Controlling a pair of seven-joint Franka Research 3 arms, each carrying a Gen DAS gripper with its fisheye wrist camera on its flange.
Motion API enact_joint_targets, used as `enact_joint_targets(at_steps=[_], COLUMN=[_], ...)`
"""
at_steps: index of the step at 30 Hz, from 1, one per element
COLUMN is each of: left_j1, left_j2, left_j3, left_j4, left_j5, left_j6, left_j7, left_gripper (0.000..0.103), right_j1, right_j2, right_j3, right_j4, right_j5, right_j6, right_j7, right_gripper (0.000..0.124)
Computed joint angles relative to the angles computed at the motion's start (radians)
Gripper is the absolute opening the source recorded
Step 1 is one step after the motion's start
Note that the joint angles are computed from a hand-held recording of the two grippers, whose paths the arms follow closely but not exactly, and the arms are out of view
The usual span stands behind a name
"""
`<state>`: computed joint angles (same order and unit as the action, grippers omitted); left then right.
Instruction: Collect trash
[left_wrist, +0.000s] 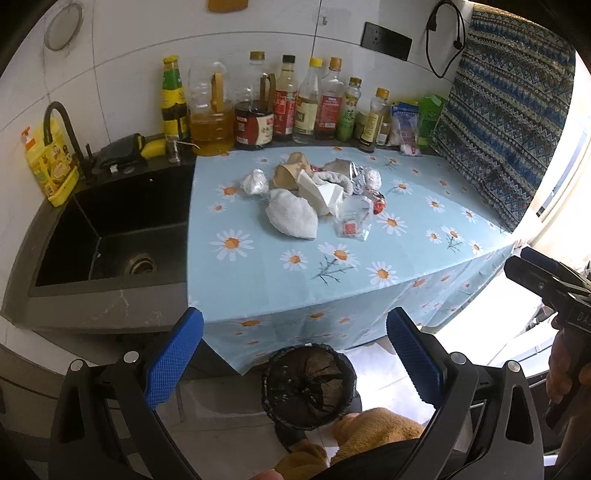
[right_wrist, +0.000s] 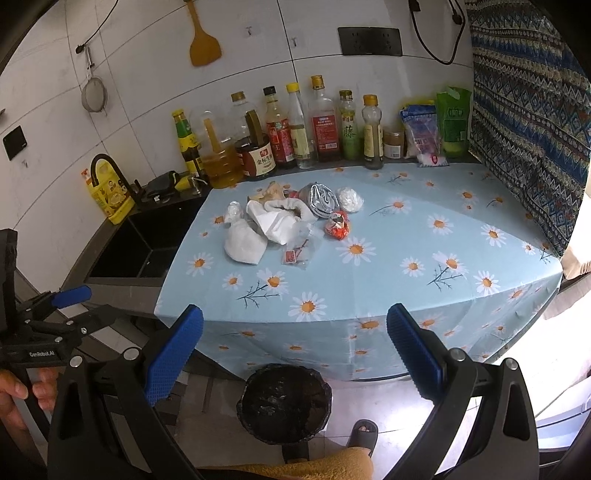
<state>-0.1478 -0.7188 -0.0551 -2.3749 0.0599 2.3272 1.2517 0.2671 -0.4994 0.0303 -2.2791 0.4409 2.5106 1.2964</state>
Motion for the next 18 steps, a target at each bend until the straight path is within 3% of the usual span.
enact_joint_targets(at_steps=[18], left_j1=[-0.025], left_j2=[0.006], left_j3=[0.076], left_j4=[-0.021], left_j5=[-0.100], left_j6=[0.020], left_j7=[0.137], left_gripper=[0.096], right_j1=[-0.046], right_j2=[0.000], right_j3=[0.067], right_j4=[0.018], right_j5=[-0.147], right_j6=[-0.044], right_j7=[0.197], right_gripper=[0.099])
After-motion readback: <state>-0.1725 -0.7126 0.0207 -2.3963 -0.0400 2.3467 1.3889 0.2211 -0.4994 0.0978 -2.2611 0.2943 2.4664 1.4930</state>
